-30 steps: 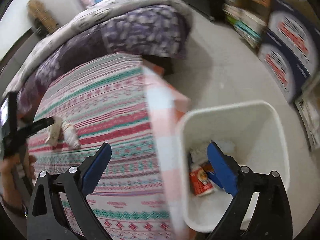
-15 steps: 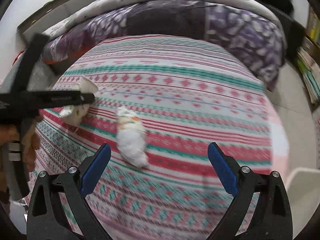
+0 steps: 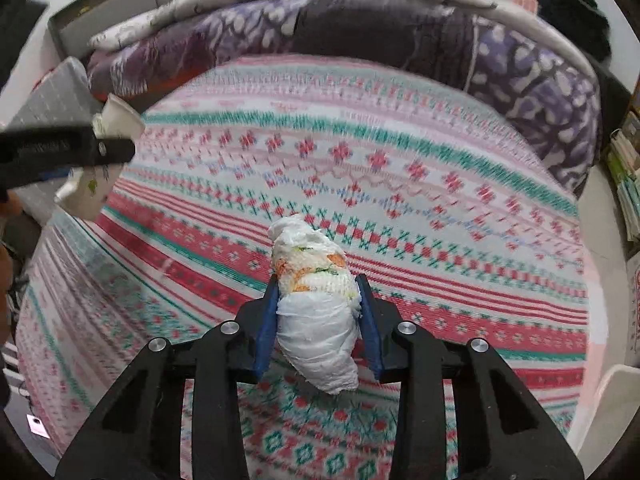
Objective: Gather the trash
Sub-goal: 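Grasp the white plastic bag bundle with the right gripper while the left holds the cup, then carry the plastic bundle to the bin and open the right gripper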
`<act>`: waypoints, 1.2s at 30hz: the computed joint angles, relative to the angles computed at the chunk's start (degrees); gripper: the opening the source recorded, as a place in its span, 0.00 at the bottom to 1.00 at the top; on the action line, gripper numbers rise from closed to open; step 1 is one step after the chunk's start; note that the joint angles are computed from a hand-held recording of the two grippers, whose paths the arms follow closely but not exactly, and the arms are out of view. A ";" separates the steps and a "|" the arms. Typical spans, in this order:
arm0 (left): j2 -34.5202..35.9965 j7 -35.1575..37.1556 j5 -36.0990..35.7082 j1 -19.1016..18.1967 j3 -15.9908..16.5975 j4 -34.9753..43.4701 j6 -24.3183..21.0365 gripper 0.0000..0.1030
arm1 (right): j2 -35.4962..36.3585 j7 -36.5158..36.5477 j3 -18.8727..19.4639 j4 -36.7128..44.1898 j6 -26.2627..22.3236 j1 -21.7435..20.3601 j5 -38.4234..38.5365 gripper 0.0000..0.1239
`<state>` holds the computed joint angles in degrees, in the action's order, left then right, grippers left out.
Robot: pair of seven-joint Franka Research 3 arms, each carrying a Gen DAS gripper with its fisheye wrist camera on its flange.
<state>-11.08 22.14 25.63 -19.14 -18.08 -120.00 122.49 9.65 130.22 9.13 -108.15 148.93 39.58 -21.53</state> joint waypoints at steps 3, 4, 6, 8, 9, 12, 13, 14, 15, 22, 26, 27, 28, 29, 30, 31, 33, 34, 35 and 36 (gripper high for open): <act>-1.69 -0.81 0.81 -0.50 -0.96 0.47 -2.95 0.65 | -3.76 1.87 0.46 -1.85 -0.41 0.18 -1.00 0.28; -2.20 -1.11 0.98 -0.72 -1.28 0.60 -3.77 0.65 | -5.33 2.41 0.90 -2.67 -0.47 -0.03 -0.72 0.28; -3.63 -2.12 0.96 -1.34 -2.07 0.92 -5.86 0.65 | -7.64 3.08 1.89 -3.78 -0.68 -0.75 -0.09 0.28; -4.85 -3.29 -0.07 -2.07 -2.64 1.09 -7.48 0.65 | -10.70 3.90 3.11 -5.47 -1.51 -1.44 0.58 0.28; -5.48 -4.04 -0.69 -2.49 -3.00 1.11 -8.35 0.65 | -11.74 4.10 3.71 -6.20 -1.77 -1.92 0.86 0.28; -6.63 -5.95 -1.49 -3.76 -4.48 1.82 -12.15 0.65 | -15.76 4.68 5.66 -8.82 -3.21 -3.28 2.12 0.28; -7.03 -6.52 -1.79 -4.23 -4.82 1.93 -13.06 0.65 | -17.21 4.93 6.20 -9.84 -3.48 -3.69 2.75 0.28; -7.59 -7.29 -2.27 -4.75 -5.19 2.04 -13.97 0.65 | -18.49 4.83 6.66 -10.79 -3.55 -4.08 3.63 0.28; -8.19 -8.13 -2.78 -5.27 -5.51 2.08 -14.57 0.65 | -19.57 4.53 7.05 -11.56 -3.60 -4.49 4.57 0.28; -8.04 -11.66 -0.89 -8.08 -8.59 4.72 -16.44 0.67 | -27.37 4.37 10.17 -18.05 -3.07 -8.87 5.89 0.28; -6.50 -13.80 2.49 -9.31 -9.64 3.86 -13.39 0.67 | -30.89 7.49 11.96 -22.68 0.88 -12.74 3.83 0.28; -5.50 -13.77 2.93 -9.55 -9.72 4.16 -13.17 0.67 | -31.70 8.70 12.43 -23.75 1.72 -13.91 3.40 0.28; -4.92 -13.63 3.21 -9.79 -9.58 4.48 -13.10 0.67 | -32.21 9.10 12.60 -24.41 2.19 -14.55 3.61 0.28; -4.14 -13.47 4.10 -9.98 -9.63 4.96 -12.71 0.67 | -32.71 9.28 12.45 -25.04 2.71 -14.95 4.30 0.28; -3.27 -13.52 5.74 -10.09 -9.99 5.73 -12.99 0.67 | -33.11 9.22 12.03 -25.61 3.23 -15.16 5.45 0.28; -2.50 -13.58 7.12 -10.27 -10.26 6.50 -13.79 0.67 | -33.58 8.89 11.84 -26.00 3.26 -15.35 6.34 0.28; -0.68 -13.43 9.62 -10.80 -10.51 8.20 -14.95 0.67 | -34.30 9.25 12.17 -26.48 3.15 -16.52 7.08 0.28; -0.30 -13.44 9.98 -11.12 -10.17 8.40 -14.43 0.67 | -34.69 9.29 12.32 -26.76 3.07 -16.93 7.38 0.28; 0.17 -13.48 10.18 -11.41 -9.84 8.61 -13.67 0.67 | -35.02 9.24 12.38 -27.01 2.97 -17.24 7.76 0.28; 0.74 -13.40 10.39 -11.67 -9.63 9.00 -13.28 0.67 | -35.37 9.23 12.45 -27.28 2.79 -17.54 8.10 0.28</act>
<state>-10.34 8.74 36.02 -30.81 -27.71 -111.01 109.21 -25.72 139.45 21.57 -135.42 151.71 22.04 -13.43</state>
